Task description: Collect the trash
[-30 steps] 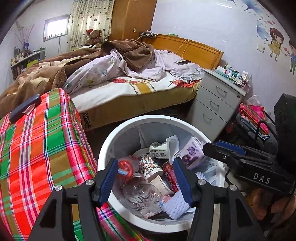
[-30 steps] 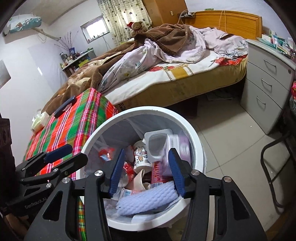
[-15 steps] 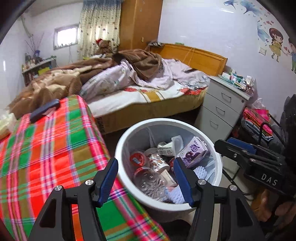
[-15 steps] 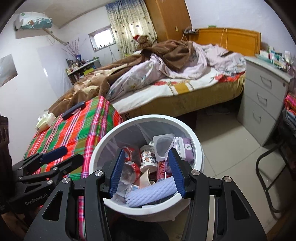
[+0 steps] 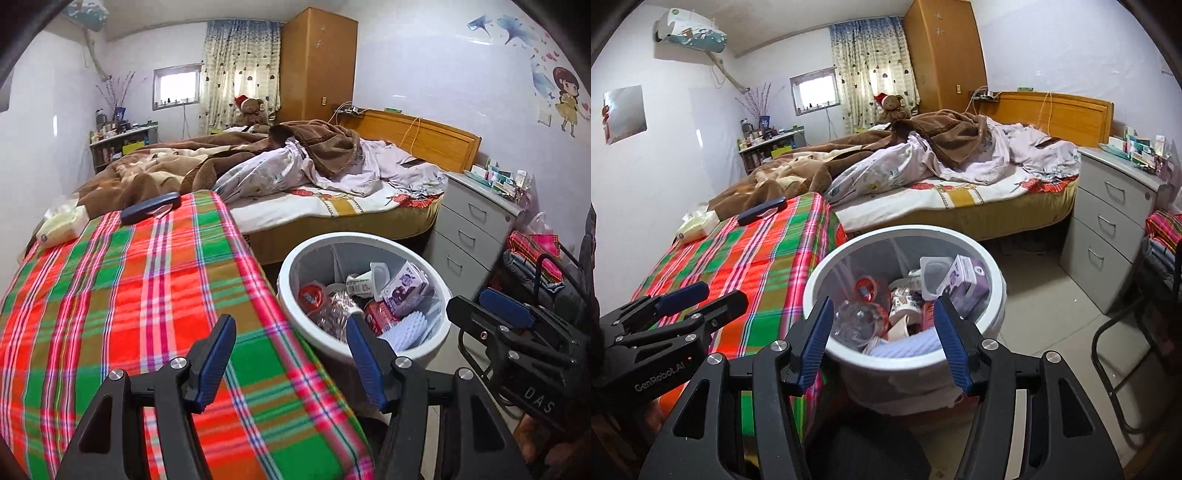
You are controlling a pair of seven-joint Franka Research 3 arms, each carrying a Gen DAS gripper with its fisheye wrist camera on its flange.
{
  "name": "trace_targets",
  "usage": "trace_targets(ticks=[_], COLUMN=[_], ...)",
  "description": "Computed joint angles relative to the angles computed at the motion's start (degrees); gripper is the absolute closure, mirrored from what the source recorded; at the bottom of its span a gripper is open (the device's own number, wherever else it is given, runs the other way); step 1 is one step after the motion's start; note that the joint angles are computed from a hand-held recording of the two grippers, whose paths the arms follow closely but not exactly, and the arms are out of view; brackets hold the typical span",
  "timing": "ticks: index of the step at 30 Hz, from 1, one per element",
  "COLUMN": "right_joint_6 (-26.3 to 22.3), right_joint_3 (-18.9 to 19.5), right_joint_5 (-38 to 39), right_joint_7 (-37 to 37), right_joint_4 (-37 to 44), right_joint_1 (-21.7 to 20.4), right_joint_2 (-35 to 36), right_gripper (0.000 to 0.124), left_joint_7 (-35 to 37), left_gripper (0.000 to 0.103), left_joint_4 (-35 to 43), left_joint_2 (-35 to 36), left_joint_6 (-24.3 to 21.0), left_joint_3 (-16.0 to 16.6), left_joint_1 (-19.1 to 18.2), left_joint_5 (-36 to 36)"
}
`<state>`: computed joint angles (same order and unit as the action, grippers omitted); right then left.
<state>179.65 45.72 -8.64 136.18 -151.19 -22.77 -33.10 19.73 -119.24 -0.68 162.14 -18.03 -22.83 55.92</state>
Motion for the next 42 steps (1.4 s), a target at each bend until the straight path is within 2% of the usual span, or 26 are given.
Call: trace_targets(ticks=[3, 6, 11, 16, 21, 42], right_joint_6=[1.7, 2.2, 2.2, 2.9, 2.8, 2.5], right_joint_3=[2.6, 7.1, 6.4, 7.6, 8.7, 8.2], right_joint_5=[0.2, 1.3, 3.5, 4.6, 5.2, 5.4], right_joint_7=[1.3, 3.0, 3.0, 4.2, 4.5, 5.5], right_joint_4=[-1.1, -2.3, -3.0, -3.4, -3.4, -3.9], right_joint_1=[-1.7, -4.7, -2.6, -2.8, -2.8, -1.7], right_joint_2=[-2.9, -8.2, -8.2, -9.3, -9.4, -10.0], right_gripper=[0.065, 0.056, 0.055, 0.055, 0.055, 0.055], left_joint_7=[-6.1, -8.0, -13.3, -16.9, -17.1, -17.9], left_gripper=[0.041, 0.041, 0.041, 0.041, 0.041, 0.041], left_joint_4=[-1.3, -3.5, -6.1, -8.2, -9.1, -9.7], left_joint_2=[-2.3, -4.1, -6.8, -9.2, -10.2, -10.8], left_joint_6=[-4.9, -3.7, -4.1, -3.8, -4.6, -4.0], left_joint_3=[-1.0, -1.3, -2.7, -3.7, -4.4, -5.2], left_joint_1=[-0.3, 0.1, 1.4, 2.4, 2.8, 3.3], left_joint_5=[7.0, 7.5, 11.4, 13.3, 13.3, 13.8])
